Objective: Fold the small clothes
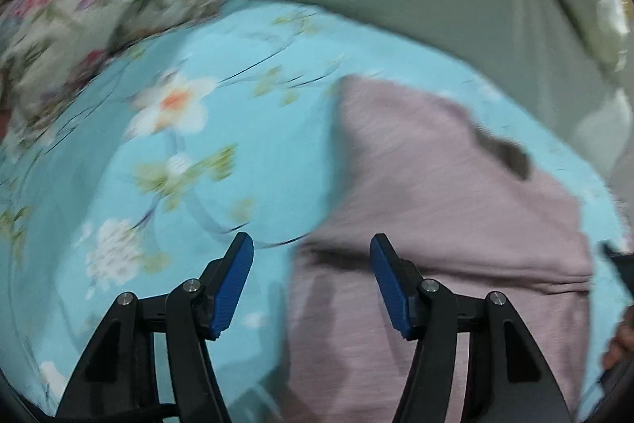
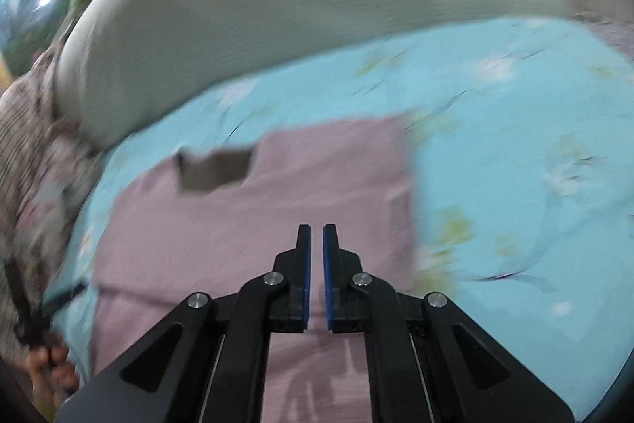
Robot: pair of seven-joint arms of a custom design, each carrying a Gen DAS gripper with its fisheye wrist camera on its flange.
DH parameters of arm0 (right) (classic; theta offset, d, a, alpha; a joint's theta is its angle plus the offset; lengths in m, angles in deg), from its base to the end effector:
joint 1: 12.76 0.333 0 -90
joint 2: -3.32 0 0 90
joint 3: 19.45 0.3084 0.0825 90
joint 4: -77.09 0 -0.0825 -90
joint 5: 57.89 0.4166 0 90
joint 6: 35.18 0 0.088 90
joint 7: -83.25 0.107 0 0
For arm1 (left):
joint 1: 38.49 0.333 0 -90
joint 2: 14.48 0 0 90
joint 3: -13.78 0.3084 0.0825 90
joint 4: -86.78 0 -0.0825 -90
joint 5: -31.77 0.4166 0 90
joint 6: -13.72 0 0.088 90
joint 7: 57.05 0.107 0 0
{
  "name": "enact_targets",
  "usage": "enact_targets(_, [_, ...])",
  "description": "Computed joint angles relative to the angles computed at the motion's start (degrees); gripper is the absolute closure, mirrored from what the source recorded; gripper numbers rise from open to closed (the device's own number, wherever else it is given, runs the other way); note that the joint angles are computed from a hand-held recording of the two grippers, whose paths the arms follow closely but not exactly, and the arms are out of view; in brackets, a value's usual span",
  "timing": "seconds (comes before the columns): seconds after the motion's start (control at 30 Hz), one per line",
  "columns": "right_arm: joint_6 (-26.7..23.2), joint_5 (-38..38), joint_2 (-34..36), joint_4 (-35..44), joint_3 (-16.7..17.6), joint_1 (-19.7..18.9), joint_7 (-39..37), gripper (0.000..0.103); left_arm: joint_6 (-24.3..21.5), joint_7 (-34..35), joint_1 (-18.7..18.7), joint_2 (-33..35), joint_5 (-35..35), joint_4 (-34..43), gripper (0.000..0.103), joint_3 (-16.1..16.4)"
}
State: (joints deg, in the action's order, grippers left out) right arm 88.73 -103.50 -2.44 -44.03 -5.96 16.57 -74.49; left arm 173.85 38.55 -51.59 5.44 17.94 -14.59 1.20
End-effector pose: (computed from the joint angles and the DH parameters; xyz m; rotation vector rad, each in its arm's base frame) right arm 0.4367 0.3692 0.4613 -0.9643 2.3693 -0.7053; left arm 0.6565 -0.2857 0.4241 -1.6354 2.2369 -0.9861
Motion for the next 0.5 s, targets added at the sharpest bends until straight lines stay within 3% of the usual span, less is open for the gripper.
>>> enact_targets(0.1, [1.55,5.03,0.98,-1.20,-1.05,-0.41,-0.78,0.097,-3.32,6.78,1.60,3.92,-4.34,5.34,0.040,-4.12])
enact_targets(0.13, [1.09,6.68,0.47,-2.17,-1.15,-0.42,-0.35,0.097,-4.32,6.28,0.23,5.01,-3.34,6.67,0.040,-3.05])
enact_targets(0.17, [0.90,7.63,-0.47,-3.59,-1.08,-0.42,0.78,0.097,-6.68,2.31,-2.80,7.15,1.34,9.34,0.041,0.02])
enact_targets(0.23, [3.63,6.22,-4.21,-7.91,-0.54,-0.69,5.18,0.101,-9.24,0.18,-4.19,9.39,4.35,11.68,0.042,1.62])
enact_targets(0.33, [-2.11,6.89,-5.73,-6.35,1.56,-0.14,4.12,0.096,-7.26,2.01,-2.66,7.76,3.33,8.88,0.044,0.31])
enact_targets(0.43, [0.12,4.77,-7.92,-7.24,2.93,0.51,5.77,0.094,-6.13,2.85,-1.42,3.30,2.04,3.70,0.042,-0.31])
enact_targets(0.5, [-0.04,3.88,-8.11,-6.67,4.61,1.46,6.37,0.083,-4.24,5.67,0.67,-1.48,-1.16,-2.20,0.039,-1.72])
